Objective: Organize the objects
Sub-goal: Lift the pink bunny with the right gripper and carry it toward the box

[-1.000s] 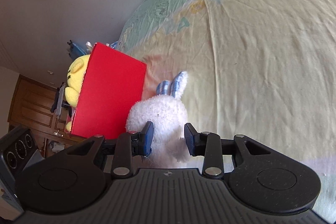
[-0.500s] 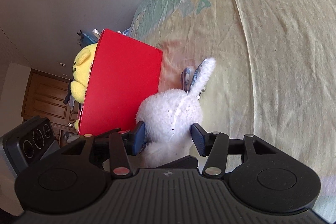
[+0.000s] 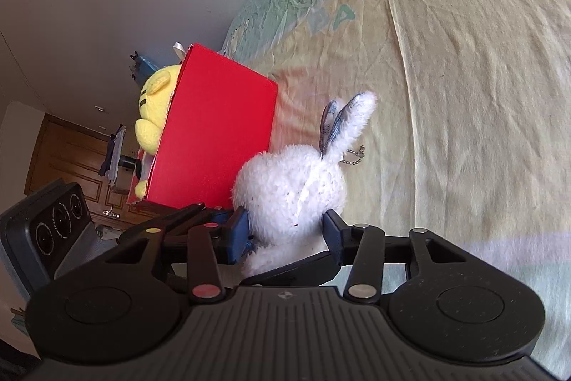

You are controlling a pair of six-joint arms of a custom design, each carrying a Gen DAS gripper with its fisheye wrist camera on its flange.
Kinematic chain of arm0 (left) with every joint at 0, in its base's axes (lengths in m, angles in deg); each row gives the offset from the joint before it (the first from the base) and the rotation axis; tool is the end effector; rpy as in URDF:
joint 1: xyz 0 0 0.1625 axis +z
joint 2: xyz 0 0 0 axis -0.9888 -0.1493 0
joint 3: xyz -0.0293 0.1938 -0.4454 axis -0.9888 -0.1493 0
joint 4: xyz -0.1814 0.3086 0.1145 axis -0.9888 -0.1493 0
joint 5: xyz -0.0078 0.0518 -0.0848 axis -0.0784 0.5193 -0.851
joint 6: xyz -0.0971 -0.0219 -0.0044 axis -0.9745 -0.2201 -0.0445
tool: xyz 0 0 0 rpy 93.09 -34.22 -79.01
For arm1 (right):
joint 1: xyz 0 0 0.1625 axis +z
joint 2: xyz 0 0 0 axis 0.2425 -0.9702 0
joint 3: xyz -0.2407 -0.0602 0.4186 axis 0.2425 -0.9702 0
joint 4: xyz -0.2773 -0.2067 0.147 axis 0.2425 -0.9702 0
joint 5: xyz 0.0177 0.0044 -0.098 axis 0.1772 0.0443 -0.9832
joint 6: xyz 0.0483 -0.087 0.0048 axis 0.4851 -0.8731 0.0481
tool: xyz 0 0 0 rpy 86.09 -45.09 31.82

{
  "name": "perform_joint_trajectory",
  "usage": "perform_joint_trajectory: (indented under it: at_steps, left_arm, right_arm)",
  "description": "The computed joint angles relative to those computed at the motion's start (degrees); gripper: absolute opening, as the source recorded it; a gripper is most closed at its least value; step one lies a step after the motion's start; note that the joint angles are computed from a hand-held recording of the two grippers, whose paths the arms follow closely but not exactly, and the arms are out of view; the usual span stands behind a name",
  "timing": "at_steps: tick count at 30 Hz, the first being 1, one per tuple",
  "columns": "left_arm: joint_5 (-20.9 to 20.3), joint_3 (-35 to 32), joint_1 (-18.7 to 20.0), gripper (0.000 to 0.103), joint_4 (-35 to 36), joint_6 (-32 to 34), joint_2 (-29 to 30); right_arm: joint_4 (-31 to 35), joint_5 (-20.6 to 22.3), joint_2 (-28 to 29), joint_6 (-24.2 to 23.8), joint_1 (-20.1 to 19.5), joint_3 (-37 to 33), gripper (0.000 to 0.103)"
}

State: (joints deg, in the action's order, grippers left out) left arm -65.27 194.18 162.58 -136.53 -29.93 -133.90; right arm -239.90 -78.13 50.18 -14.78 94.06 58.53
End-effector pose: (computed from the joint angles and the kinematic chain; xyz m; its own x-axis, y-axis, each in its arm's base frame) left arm 0.0773 -0.5917 0.3224 -0.6799 0.5847 -0.4425 0.6729 0.7373 -0.0597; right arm 0.3242 -0.5818 -0.1442 -0.9915 0.0186 -0.1285 0.0804 0.8645 -0.4961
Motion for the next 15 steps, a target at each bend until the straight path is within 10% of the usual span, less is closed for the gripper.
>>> perform_joint_trajectory:
  at_steps: [15]
  left_arm:
    - [-1.70,3.89,1.01,0.084,0.23,4.02,-7.37]
  right_arm:
    - [-0.72,-0.81,-0.03,0.60,4.15,1.37,0.048]
